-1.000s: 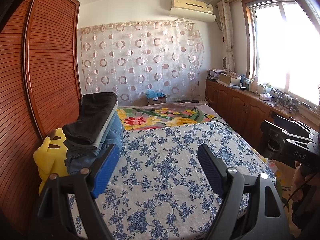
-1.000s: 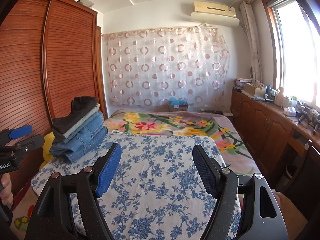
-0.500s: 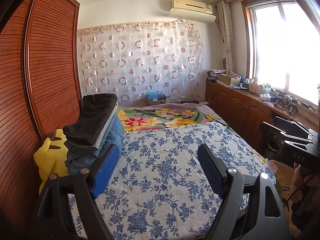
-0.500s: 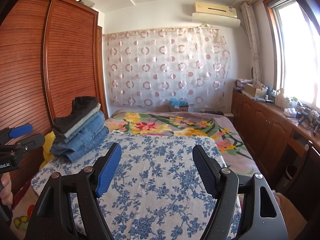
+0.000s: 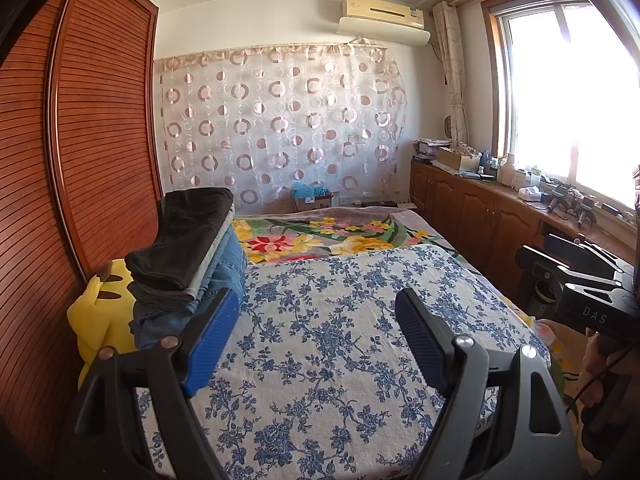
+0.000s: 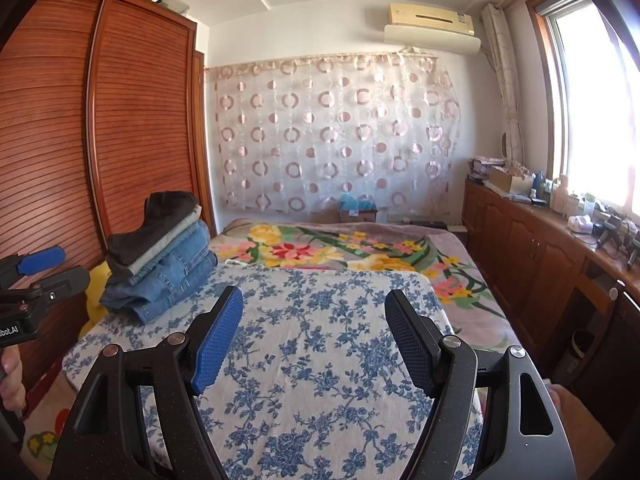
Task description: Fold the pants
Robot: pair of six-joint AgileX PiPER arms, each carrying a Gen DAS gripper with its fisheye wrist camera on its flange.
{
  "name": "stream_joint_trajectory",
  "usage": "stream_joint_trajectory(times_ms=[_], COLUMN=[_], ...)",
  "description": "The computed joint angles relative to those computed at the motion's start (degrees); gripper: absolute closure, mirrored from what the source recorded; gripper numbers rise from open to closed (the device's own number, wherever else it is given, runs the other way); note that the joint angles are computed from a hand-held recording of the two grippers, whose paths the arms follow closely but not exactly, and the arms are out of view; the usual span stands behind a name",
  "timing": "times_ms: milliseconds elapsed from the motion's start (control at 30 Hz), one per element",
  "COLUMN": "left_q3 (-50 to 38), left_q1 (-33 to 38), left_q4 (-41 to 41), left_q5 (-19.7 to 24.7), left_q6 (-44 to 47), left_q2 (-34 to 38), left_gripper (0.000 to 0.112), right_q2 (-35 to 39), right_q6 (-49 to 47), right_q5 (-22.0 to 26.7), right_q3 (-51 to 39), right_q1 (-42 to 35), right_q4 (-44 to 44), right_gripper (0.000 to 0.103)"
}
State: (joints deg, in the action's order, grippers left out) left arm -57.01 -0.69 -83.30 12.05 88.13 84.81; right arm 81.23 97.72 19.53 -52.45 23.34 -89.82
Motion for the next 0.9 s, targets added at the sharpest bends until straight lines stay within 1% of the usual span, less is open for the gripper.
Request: stream_joint_trajectory(times_ms=[900], left_q3=[0.30], left_q1=[0.05], left_q4=[-0.76], left_q5=[0.11], left_q6=[0.72], left_q2=[-0.22], left_gripper=[0.031], right_q2=[0.04], right_q6=[0.77], right_q5=[0.14], right_q3=[0.19], right_q1=[0.12], right_q4=[-0.61], right_gripper=[0.028])
